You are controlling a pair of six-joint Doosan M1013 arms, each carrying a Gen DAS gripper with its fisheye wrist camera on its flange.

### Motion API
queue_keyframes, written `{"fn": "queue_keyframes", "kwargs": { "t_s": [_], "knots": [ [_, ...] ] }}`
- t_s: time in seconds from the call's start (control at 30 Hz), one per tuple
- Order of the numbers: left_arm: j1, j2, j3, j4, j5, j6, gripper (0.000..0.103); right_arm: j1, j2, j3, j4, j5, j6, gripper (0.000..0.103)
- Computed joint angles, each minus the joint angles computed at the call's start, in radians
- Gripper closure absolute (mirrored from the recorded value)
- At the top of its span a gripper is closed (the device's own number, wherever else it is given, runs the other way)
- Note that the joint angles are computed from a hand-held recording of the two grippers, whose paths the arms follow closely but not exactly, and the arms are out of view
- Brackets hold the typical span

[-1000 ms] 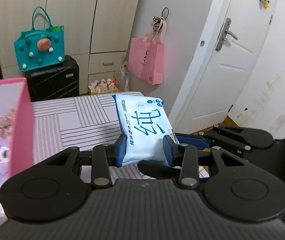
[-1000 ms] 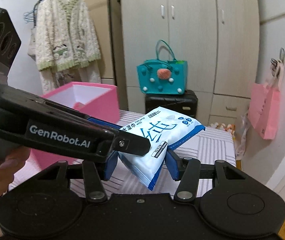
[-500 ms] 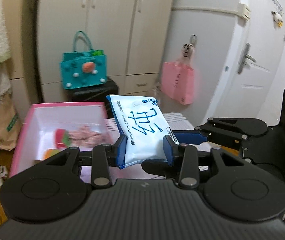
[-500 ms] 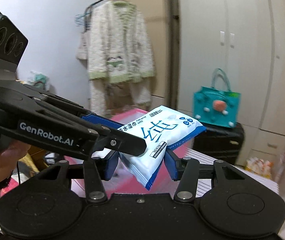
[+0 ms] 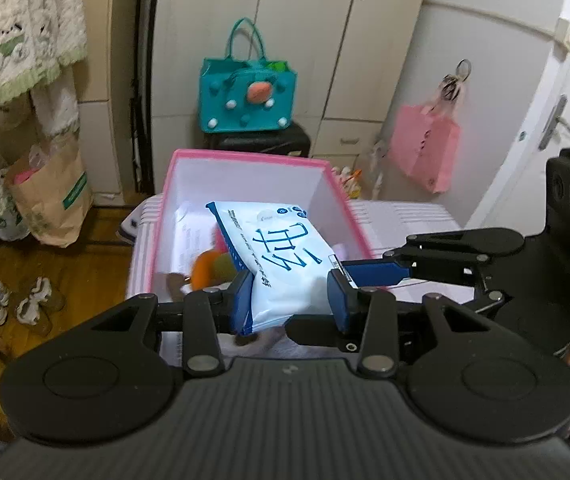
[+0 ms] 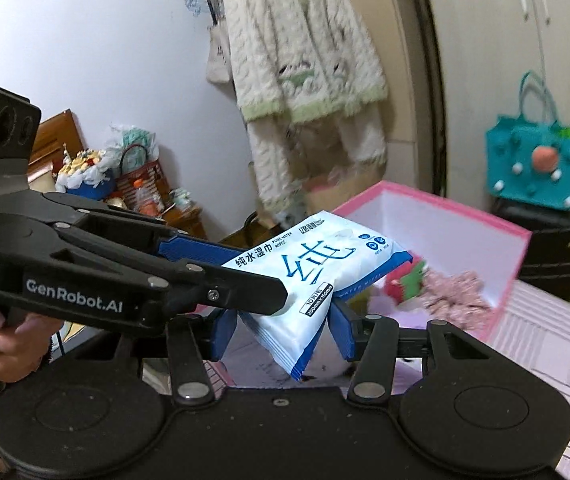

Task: Organize soft objects
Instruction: 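Carry the wet-wipe packet into the pink box and open the left gripper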

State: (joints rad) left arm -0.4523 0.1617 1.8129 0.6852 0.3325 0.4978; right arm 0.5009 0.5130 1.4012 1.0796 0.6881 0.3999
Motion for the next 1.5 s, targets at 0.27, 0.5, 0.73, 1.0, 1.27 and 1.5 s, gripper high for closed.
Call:
{"fn": "queue_keyframes", "kwargs": {
  "t_s": [0.27, 0.5, 0.73, 1.0, 1.27, 1.5],
  "knots": [
    [0.054, 0.024, -0.002, -0.244, -0.001, 0.214, 0.065, 0.022, 0.071, -0.098, -0.128, 0.081, 0.154, 0.048],
    [0.078, 0.03, -0.016, -0.423, 0.066, 0.437, 0.065, 0.035, 0.092, -0.137, -0.22, 0.124, 0.222, 0.048],
    [0.062, 0.024, 0.001, -0.215, 0.047, 0.282, 0.062, 0.049, 0.096, -0.14, -0.271, 0.08, 0.246, 0.053],
    [0.076, 0.016, 0.019, -0.278, -0.006, 0.311, 0.064, 0.051, 0.099, -0.143, -0.245, 0.097, 0.238, 0.057],
    [0.075, 0.013, 0.029, -0.312, -0.026, 0.318, 0.062, 0.053, 0.073, -0.101, -0.199, 0.053, 0.179, 0.061],
    [0.057, -0.002, 0.044, -0.234, -0.023, 0.237, 0.059, 0.035, 0.038, -0.045, -0.168, 0.021, 0.187, 0.06]
  ]
}}
